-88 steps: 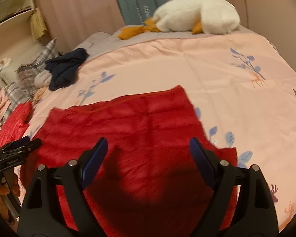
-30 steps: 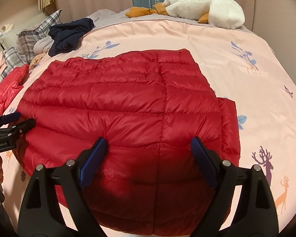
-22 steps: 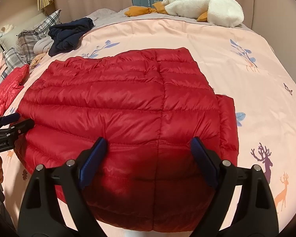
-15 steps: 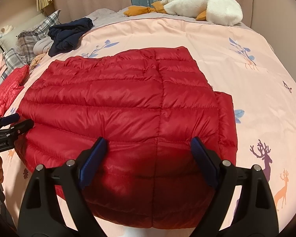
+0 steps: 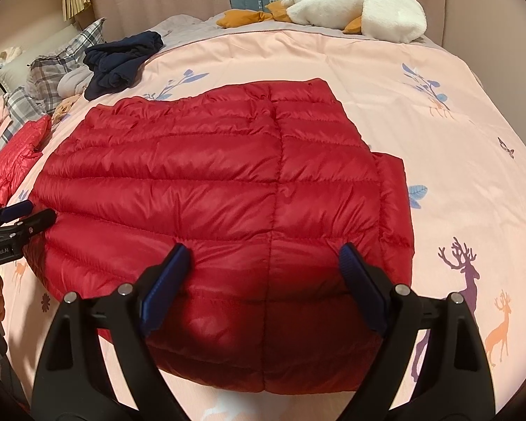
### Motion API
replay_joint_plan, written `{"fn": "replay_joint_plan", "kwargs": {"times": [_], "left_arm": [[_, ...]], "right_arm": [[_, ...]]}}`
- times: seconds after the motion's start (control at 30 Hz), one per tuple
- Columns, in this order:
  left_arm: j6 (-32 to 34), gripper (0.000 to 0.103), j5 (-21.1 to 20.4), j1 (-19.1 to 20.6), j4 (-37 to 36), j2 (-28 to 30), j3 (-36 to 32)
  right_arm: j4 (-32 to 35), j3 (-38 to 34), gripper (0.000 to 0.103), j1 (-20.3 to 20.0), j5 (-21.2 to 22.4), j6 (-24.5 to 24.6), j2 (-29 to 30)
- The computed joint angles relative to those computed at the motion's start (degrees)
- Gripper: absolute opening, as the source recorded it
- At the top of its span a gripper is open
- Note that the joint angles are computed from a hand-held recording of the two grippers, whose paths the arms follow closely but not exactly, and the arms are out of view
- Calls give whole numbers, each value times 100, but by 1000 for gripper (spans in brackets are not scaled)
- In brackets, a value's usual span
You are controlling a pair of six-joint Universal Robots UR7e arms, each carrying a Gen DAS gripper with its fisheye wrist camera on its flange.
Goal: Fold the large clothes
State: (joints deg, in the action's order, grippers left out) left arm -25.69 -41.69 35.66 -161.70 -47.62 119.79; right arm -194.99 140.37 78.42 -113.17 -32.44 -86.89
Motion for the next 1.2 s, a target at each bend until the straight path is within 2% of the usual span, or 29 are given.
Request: {"fn": "replay_joint_plan", "kwargs": {"times": [0.37, 0.57, 0.7, 0.8, 0.9, 0.93, 0.97, 1.0, 1.03, 1.07, 1.2], "left_arm": [[4, 95, 81, 43, -164, -160, 155], [-59, 95, 337, 158, -256, -329, 213], [-77, 95, 531, 243, -270, -405, 213], [-51, 95, 526, 339, -302, -453, 202], [-26, 94, 247, 442, -316, -495, 191], [-2, 92, 150, 462, -347, -496, 198], [50, 82, 3, 491, -367, -499, 198], [87, 78, -106, 503, -366, -498, 198], [76, 69, -138, 486, -368, -489, 221], [104, 62, -172, 465, -337, -473, 224], [169, 48, -88, 342, -257, -417, 281]], "right_arm": [[88, 152, 89, -122, 87, 54, -287], [-138, 270, 89, -198, 220, 92, -499], [-267, 258, 89, -333, 338, 352, -639], [-91, 178, 89, -472, 409, 588, -746], [84, 117, 89, -537, 430, 678, -736], [221, 84, 87, -570, 450, 717, -729], [399, 63, 81, -629, 549, 763, -752], [485, 57, 75, -666, 622, 795, -752], [475, 67, 74, -672, 628, 803, -729], [405, 82, 67, -662, 608, 742, -690], [271, 133, 48, -600, 458, 523, -642]]}}
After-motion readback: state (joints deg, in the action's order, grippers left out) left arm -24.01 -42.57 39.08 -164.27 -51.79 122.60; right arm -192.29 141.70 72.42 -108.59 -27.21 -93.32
